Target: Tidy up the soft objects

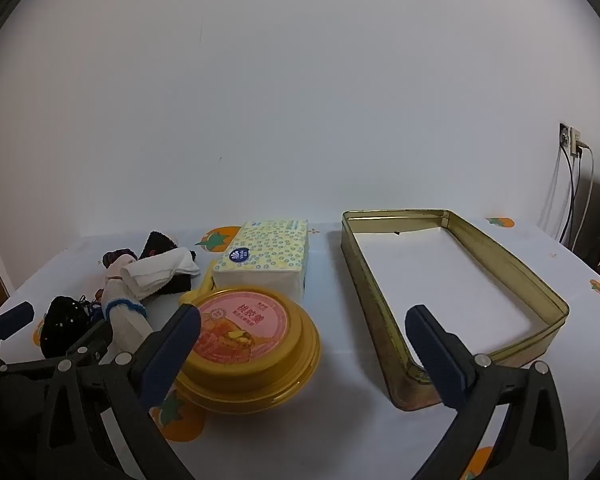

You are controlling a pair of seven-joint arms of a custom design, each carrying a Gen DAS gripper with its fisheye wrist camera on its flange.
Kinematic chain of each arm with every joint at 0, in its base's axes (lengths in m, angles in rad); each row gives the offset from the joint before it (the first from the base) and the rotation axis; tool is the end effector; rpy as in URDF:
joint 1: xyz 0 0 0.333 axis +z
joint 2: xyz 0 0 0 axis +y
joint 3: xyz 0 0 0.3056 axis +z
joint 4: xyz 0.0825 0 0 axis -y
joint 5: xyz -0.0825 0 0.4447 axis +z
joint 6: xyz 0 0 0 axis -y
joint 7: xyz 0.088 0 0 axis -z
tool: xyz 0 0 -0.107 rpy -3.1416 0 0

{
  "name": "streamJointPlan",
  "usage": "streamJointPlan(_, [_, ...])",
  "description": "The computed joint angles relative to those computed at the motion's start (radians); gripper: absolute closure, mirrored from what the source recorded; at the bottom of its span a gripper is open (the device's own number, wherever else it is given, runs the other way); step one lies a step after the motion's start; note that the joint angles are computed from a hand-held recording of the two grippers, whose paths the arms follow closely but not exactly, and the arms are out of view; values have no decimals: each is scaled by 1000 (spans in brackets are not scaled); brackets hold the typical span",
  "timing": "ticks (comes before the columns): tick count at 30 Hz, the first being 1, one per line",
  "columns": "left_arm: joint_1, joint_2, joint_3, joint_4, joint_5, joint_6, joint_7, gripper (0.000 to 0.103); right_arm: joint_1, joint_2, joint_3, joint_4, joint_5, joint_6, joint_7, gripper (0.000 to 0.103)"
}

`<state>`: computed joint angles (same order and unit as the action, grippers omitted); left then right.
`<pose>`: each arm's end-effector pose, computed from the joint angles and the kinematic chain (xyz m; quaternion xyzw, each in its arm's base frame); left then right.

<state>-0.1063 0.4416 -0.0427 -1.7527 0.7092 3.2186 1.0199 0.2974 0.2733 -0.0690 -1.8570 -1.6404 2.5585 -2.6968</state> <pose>0.7214 -0.1675 0.3835 -0.5129 0.7097 -0.3601 0.3218 0.6768 0.1747 0.3651 -0.4386 0.7124 -0.4530 0.3079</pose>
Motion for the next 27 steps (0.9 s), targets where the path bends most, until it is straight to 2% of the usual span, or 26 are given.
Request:
streamJointPlan(2, [14,-1,-18,-2,-13,-7,16,0,0,-2,-1,-3,0,0,-2,0])
streamJointPlan(6, [19,7,-20,9,-9,-9,24,0,-4,-12,-1,-16,-7,2,3,0])
streamJointPlan(7, [4,2,-9,6,-37,-11,46,0,-5,-16,-1,-22,-9,1,5,0])
streamJointPlan(9, [-63,1,69,11,16,0,-19,0,-9,-4,4,-8,8,4,-15,0])
streamJointPlan(15, [-61,-7,60,7,32,-17,-42,0,-2,3,1,-3,13,0,-13,0])
streamJointPlan(20, [-10,0,15,3,26,-8,-18,0,3,17,-2,5,10,3,-2,0])
streamJointPlan(27, [-38,-1,48,-4,36,12,-25,0,6,18,-6,7,17,6,-5,0])
